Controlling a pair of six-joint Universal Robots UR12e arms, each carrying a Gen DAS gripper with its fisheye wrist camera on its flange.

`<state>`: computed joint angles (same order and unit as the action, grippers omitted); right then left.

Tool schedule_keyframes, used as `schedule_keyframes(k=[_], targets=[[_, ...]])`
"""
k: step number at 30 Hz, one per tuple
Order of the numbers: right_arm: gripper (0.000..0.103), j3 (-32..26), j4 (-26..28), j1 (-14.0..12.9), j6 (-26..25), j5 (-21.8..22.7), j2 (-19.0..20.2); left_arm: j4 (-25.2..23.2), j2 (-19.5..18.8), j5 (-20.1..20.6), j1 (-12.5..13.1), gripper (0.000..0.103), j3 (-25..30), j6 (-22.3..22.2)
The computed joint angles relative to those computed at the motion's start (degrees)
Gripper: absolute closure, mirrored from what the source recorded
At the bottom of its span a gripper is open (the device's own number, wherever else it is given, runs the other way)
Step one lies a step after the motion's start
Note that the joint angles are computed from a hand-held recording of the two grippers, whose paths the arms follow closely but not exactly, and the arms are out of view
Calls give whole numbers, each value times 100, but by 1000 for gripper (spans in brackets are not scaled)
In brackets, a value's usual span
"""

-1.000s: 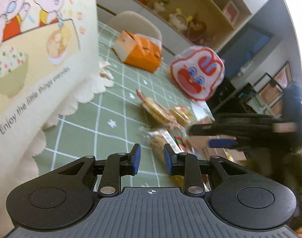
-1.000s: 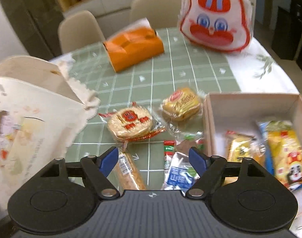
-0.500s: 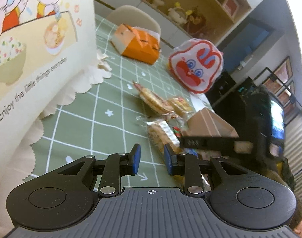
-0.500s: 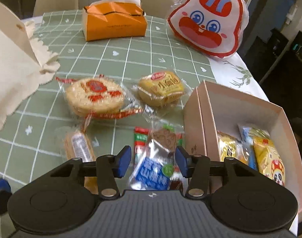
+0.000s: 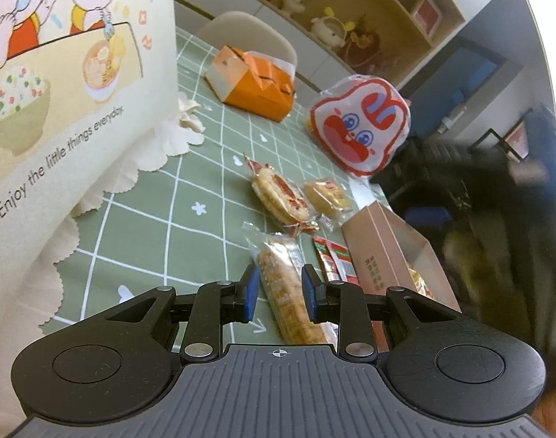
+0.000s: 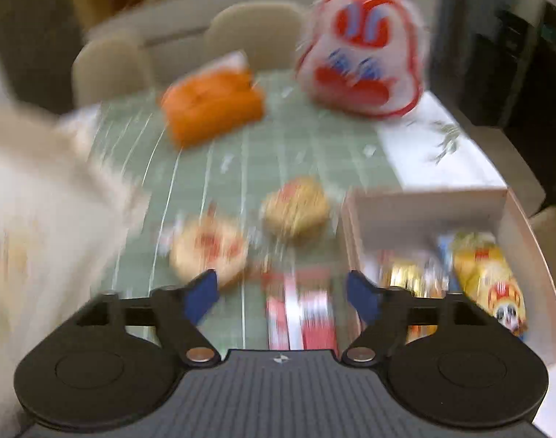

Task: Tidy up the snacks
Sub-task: 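Grasp a round rice cracker with the right tool while the left grasps a yellow cake packet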

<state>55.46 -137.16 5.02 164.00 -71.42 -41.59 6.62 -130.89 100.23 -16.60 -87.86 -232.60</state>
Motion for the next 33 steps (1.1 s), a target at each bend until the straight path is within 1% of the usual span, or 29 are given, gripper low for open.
schedule_keyframes(k=[3, 4, 6, 7, 8, 9, 10, 12, 13, 14, 16, 18, 21, 24, 25, 27, 28, 29, 30, 31, 33], targets=[[23, -859, 192, 163, -88, -287, 506, 51, 25, -29, 28, 74, -60, -193], [23, -1047, 224, 215, -113, -413, 637, 99, 33, -28, 35, 74, -82, -241], [28, -1386, 300, 339, -337, -702, 895, 161, 41, 19, 37, 74, -103, -273], [39, -1472, 252, 400, -459, -872, 989, 162, 46, 32, 40, 74, -112, -291], [53, -1542, 131, 469, -547, -1138, 1087, 145, 49, 27, 45, 74, -117, -314], [57, -1618, 23, 528, -573, -1397, 1178, 107, 50, 12, 51, 74, -115, -334], [58, -1726, -28, 574, -575, -1620, 1281, 40, 49, -8, 56, 74, -105, -340], [62, -1977, 166, 597, -594, -1782, 1446, -127, 47, -57, 60, 74, -67, -308], [62, -1941, 112, 588, -593, -1797, 1447, -185, 45, -86, 61, 74, -52, -283], [62, -1806, 50, 568, -593, -1731, 1376, -208, 45, -103, 61, 74, -43, -261], [62, -1450, 98, 482, -690, -1374, 1145, -223, 46, -78, 53, 74, -35, -216], [62, -956, 105, 396, -1041, -1002, 830, -255, 41, -34, 49, 74, -23, -211], [61, -322, 429, 270, -1420, -577, 387, -344, 39, 10, 55, 74, -25, -282], [60, 135, 716, 202, -2080, -283, 34, -329, 61, 79, 58, 74, -62, -374], [58, 248, 810, 174, -2167, -131, -68, -280, 71, 140, 55, 74, -83, -399], [42, 394, 908, 116, -2101, 293, -196, -187, 93, 335, 37, 74, -123, -434], [24, 458, 866, 104, -2035, 508, -232, -140, 103, 465, 24, 74, -143, -455], [15, 527, 713, 111, -1943, 652, -252, -97, 117, 612, 11, 74, -168, -486], [14, 568, 545, 143, -1860, 705, -246, -69, 129, 744, 2, 74, -188, -517], [14, 517, 485, 194, -1839, 691, -193, -40, 140, 888, -6, 74, -211, -558], [14, 346, 458, 321, -1891, 541, -42, 6, 151, 1121, -13, 74, -244, -622]])
